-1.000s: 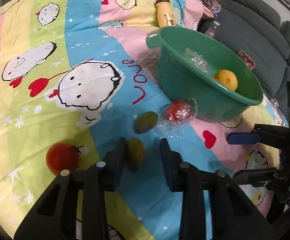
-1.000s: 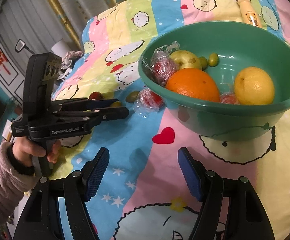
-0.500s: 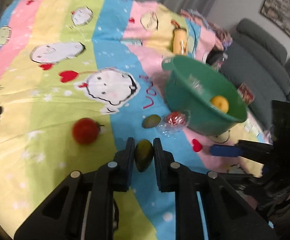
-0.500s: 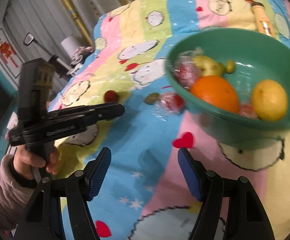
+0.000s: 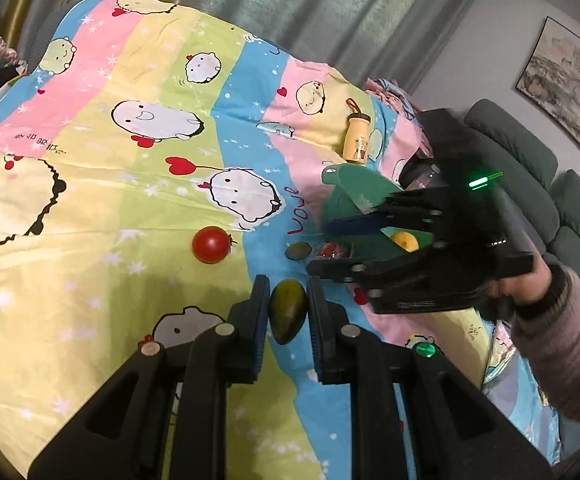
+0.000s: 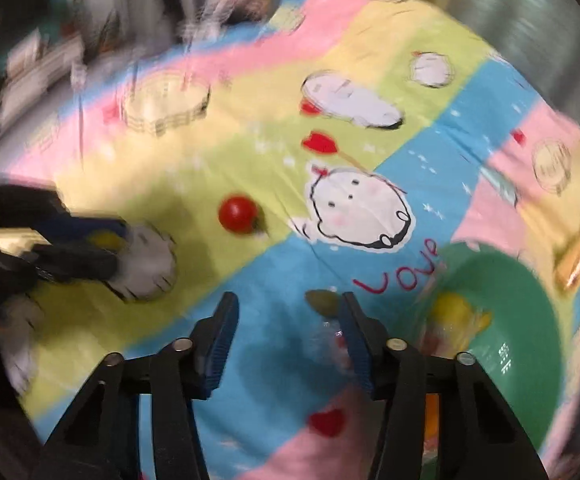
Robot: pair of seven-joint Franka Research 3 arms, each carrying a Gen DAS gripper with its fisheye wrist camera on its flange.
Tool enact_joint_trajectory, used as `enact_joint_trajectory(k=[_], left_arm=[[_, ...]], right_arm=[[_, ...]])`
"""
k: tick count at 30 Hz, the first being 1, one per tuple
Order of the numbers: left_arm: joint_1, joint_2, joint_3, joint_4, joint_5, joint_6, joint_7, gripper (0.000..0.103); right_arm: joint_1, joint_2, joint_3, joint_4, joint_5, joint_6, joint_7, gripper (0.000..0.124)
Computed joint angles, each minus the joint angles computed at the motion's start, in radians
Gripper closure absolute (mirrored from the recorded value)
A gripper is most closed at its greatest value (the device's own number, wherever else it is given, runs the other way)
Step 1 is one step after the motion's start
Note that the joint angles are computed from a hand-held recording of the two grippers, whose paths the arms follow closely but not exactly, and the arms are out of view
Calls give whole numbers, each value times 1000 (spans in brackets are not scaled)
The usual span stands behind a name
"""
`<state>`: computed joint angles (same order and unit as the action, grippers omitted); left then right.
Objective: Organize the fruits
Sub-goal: 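Lift the green fruit with the left gripper while the right gripper comes toward it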
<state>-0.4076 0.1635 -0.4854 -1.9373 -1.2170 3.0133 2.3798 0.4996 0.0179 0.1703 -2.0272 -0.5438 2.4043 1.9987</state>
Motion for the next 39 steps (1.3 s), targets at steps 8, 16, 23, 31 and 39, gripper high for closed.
enact_joint_trajectory(k=[8,16,23,31,39], left_arm=[[-1,-11,14,7,-179,-29,152,85],[-24,-8,49,14,-238,-56,203,85],[-34,-16,69,9,-274,-64,222,85],[-40,-24,77,6,-292,-67,234,85],[-58,-20,71,10,-170,-43,130,85]], right_arm=[[35,150,-26,197,18,-263,-244,84],[67,233,-56,334,45,-412,-381,88],[104,295,-73,421,52,-500,-463,99],[72,153,-77,230,89,-210,-278,99],[-8,-91,-17,-129,147,311,9,99]])
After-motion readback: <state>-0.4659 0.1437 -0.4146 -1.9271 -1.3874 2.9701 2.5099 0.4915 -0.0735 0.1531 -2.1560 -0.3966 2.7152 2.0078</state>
